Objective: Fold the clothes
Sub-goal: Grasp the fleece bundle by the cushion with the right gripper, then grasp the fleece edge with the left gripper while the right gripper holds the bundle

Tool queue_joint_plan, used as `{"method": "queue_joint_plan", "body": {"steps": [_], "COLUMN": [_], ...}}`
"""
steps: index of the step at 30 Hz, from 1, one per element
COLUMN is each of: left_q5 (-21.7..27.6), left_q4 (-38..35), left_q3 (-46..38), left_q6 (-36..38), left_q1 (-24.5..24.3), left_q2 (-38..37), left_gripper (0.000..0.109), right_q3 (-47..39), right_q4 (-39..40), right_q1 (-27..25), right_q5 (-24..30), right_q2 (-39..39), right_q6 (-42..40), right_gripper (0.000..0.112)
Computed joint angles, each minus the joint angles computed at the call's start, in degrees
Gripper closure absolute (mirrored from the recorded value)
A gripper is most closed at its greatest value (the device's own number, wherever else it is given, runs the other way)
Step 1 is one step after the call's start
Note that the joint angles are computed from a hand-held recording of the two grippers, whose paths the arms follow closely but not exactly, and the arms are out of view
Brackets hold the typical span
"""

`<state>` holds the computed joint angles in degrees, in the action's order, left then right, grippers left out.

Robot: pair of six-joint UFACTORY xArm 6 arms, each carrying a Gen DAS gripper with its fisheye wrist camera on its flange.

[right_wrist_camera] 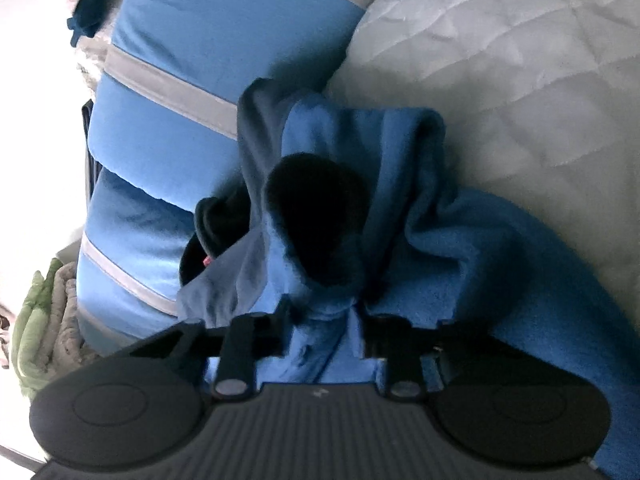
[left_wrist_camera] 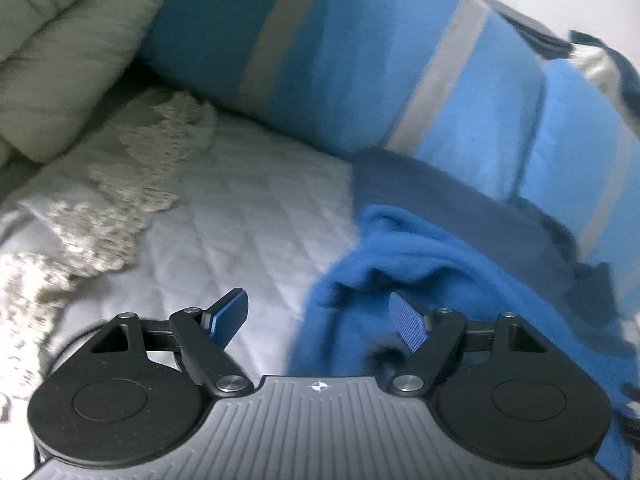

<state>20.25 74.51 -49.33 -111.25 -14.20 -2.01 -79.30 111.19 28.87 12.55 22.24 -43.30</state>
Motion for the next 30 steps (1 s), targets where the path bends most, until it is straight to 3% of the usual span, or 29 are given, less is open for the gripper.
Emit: {"method": "queue_joint_plan", "body": {"steps": [4, 7, 11, 16, 19, 22, 26, 30], "left_q5": [3.36, 5.98, 4.9, 9.02, 10.35, 9.47, 0.81, -1.71], "left_q4": [-5.12, -1.4, 2.81, 3.05, 7.76, 10.39, 12.29, 7.98], "left_q3": [-0.82, -2.66, -5.3, -8.44, -9.04, -9.55, -9.42, -10.67], "left_q6": [11.68, 13.97, 16.84, 22.31, 23.26, 26.93, 27.2, 32.96], "left_q1": [-0.11, -1.13, -1.33, -2.96, -3.29, -2.94, 0.1, 0.93], "left_q2": [0.59, 2.09, 4.62, 7.53, 8.07, 8.76, 8.74, 10.92], "left_gripper": [0.031, 0.031, 0.031, 0.032, 0.031, 0.031, 0.031, 0.034], "right_q3": [-0.05, -0.28, -0.58, -1.04, -0.96, -0.58, -0.57, -0.73], "right_q4": [3.53, 5.65, 8.01, 9.01, 8.04, 7.2, 6.93, 6.96], "right_q1": [0.02, -0.12, -0.58, -1.18, -1.43, -1.74, -2.01, -2.29], "right_q5": [-0.58, -0.14, 1.15, 1.6, 1.47, 1.94, 2.47, 2.78], "right_q2": [-1.49, -2.57, -3.67, -4.29, -4.28, -4.3, -4.3, -3.98], "right_q6": [-5.9, -9.95, -14.55, -16.81, -16.12, -15.0, -14.87, -14.79], "right_gripper": [0.087, 0.087, 0.087, 0.087, 0.087, 0.087, 0.087, 0.087]}}
